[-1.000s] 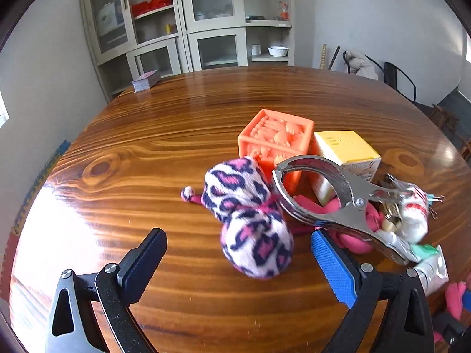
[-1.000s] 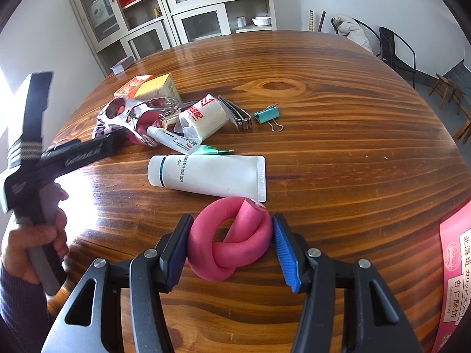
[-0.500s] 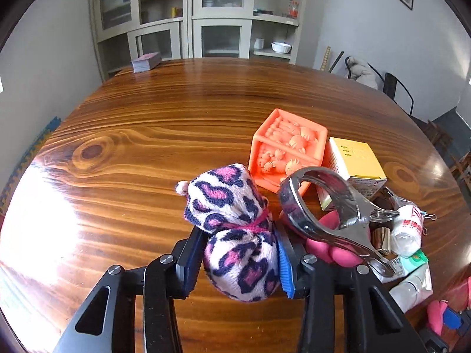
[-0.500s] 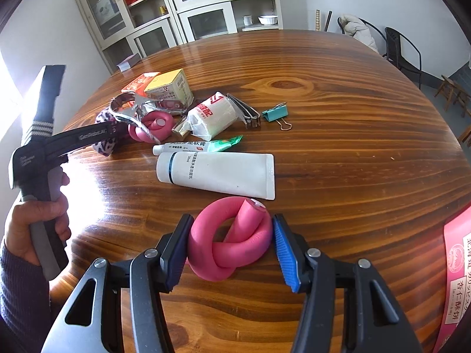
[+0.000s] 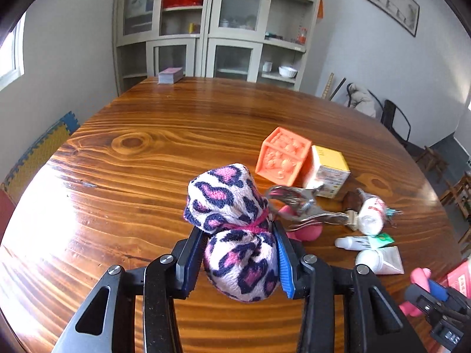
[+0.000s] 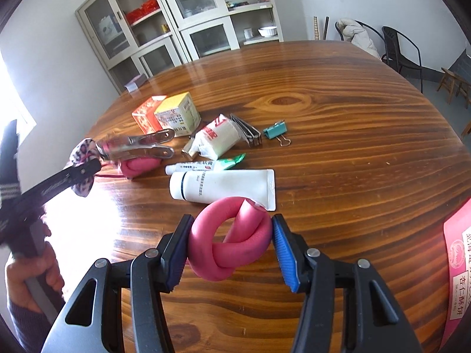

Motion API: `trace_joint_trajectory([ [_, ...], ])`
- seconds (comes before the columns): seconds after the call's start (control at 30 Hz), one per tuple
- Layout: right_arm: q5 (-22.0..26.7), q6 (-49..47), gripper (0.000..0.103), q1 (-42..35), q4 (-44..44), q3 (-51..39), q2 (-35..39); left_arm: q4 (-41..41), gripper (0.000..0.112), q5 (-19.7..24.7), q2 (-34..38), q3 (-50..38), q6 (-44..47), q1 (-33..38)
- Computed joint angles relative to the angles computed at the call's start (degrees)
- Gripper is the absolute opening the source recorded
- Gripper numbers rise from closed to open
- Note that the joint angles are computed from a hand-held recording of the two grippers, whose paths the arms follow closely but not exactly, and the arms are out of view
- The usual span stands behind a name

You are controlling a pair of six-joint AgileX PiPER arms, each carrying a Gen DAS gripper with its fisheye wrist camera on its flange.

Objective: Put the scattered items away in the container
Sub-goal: 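Carry the leopard-print toy and pink toy over the tin box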

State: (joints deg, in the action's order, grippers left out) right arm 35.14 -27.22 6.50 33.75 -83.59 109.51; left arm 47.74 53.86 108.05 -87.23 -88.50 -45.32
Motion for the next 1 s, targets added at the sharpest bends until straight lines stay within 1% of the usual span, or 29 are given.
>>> trace_joint_trajectory([
  [0.17, -1.3, -2.1, 0.058, -1.0, 3.4, 1.3, -0.7, 5.9, 0.046, 0.7, -3.7, 2.4, -5.3, -4.0],
  [0.33, -3.6, -6.1, 0.058, -2.0, 8.5, 4.2, -2.7, 10.6, 0.046, -0.6, -7.4, 5.2, -9.2, -6.2],
  [0.4, -4.9, -7.8, 0.058, -2.4, 10.8, 6.2, -3.8, 11.6, 0.046, -0.5, -7.9, 5.2, -9.9, -7.6],
  [0.47, -7.8, -8.7, 0.058, -2.4, 11.7, 9.1, -5.6, 11.7, 0.046, -1.0, -7.9, 4.8, -9.8, -8.3],
  [0.53, -10.6, -11.9, 0.058, -3.0, 15.2, 13.1, -8.6, 11.5, 0.046, -1.8, -7.3, 4.0, -8.9, -8.8],
  [0.63, -13.5, -19.2, 0.058, -4.9, 23.2, 20.1, -14.3, 10.7, 0.046, -2.9, -5.8, 2.3, -7.0, -9.4],
  [0.7, -14.4, -24.4, 0.058, -7.1, 28.3, 25.0, -18.8, 9.7, 0.046, -3.7, -4.5, 0.6, -5.2, -9.9],
  [0.8, -14.4, -28.3, 0.058, -11.6, 31.3, 29.8, -24.6, 8.1, 0.046, -4.8, -2.6, -2.1, -3.1, -10.8],
  [0.9, -13.6, -29.4, 0.058, -17.0, 31.2, 32.5, -29.2, 6.9, 0.046, -4.4, 0.2, -6.4, -0.7, -12.5],
  [1.0, -11.6, -30.9, 0.058, -24.0, 31.4, 34.2, -32.9, 4.7, 0.046, -4.6, 3.8, -12.2, 3.1, -14.2],
])
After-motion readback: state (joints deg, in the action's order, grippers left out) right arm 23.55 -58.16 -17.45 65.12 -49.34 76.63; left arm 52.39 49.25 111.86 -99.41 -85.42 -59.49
